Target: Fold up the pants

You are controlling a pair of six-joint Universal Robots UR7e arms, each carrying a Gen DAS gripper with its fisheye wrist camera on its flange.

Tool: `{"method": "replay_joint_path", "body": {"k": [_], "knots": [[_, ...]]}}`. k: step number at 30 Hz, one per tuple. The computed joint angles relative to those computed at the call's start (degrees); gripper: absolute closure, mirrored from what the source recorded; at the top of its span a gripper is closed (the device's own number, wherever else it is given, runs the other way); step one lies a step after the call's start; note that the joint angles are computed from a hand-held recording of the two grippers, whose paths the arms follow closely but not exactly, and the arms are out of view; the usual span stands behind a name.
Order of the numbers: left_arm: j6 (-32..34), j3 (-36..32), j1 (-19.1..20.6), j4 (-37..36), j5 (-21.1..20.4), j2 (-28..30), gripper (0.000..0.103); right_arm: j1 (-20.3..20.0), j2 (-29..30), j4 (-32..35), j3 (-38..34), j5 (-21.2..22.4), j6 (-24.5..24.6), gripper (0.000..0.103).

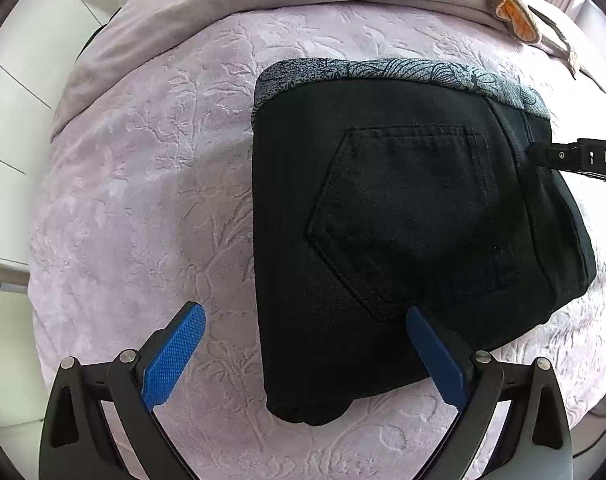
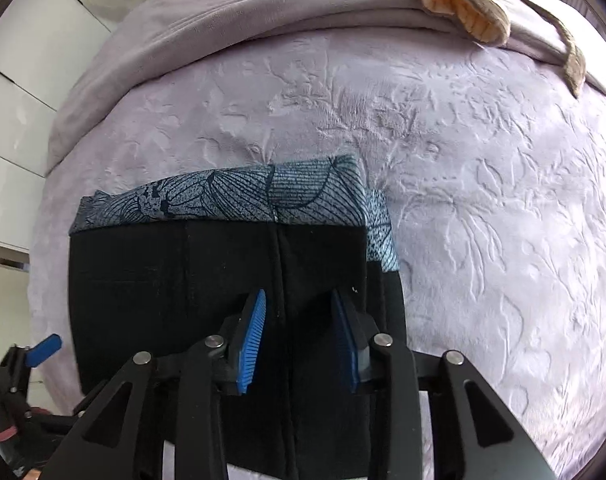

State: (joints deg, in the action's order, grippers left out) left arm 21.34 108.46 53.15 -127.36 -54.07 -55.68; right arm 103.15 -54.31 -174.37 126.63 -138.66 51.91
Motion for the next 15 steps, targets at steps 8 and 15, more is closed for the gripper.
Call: {"method": "replay_joint_path", "body": {"k": [8, 15], "knots": [[-0.3, -1.3, 0.4, 1.8, 0.3, 0.7, 0.001, 1.1, -2.9, 3.0, 2.5, 0.9, 4.5, 0.037], [0.4, -0.8, 0.4, 0.7, 1.0, 1.3, 0.001, 3.1, -3.1, -0.1, 6.1, 2.4, 9.1, 0.031]]}}
